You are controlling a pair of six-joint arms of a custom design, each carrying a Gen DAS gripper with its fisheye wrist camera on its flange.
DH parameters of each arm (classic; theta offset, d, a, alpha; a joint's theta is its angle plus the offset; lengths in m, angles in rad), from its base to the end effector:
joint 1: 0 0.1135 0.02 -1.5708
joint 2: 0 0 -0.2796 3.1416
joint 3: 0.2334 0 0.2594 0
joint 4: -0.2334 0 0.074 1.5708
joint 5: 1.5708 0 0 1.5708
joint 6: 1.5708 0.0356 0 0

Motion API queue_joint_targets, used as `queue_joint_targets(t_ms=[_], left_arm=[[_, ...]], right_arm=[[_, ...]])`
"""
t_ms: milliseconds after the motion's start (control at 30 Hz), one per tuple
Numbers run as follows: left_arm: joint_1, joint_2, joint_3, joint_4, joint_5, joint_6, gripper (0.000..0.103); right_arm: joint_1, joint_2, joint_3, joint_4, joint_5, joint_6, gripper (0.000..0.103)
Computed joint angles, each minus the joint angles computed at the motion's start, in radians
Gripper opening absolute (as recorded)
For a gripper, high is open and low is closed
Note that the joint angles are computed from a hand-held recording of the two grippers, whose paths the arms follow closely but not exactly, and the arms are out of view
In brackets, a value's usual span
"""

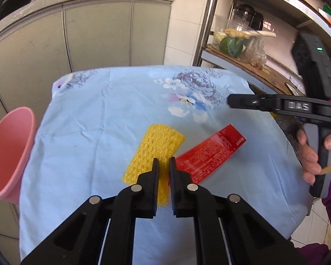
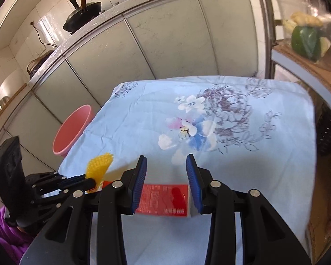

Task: Collect trash
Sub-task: 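Grasp the yellow foam net with the left tool while the right tool grasps the red box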

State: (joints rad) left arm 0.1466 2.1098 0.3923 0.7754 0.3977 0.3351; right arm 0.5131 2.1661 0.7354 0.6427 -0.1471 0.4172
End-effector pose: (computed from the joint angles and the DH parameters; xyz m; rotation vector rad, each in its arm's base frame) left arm 0.2481 0.0227 0.0086 0.3868 2.4017 -0.2868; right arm 0.3010 0.1756 0.0261 -0.1907 2.4292 0.6112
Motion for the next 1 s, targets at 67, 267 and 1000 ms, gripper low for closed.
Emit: queue_joint_targets(t_ms=[67, 267, 1000], left_arm=[[0.025, -0.055, -0.026, -0.018, 0.029, 0.016, 0.008], [0.087, -0.181, -0.032, -0.297, 0.195, 0.154, 0.008], [0.048, -0.041, 0.037, -0.184, 0.055, 0.025, 0.008]], right_arm=[[-0.01, 0.038, 0.06, -0.055, -0.035, 0.011, 0.038], [-0.032, 0.105, 0.122, -0.111, -0.134, 0.03, 0.038], [0.208, -0.07, -0.112, -0.067, 0.031, 0.006, 0.038]])
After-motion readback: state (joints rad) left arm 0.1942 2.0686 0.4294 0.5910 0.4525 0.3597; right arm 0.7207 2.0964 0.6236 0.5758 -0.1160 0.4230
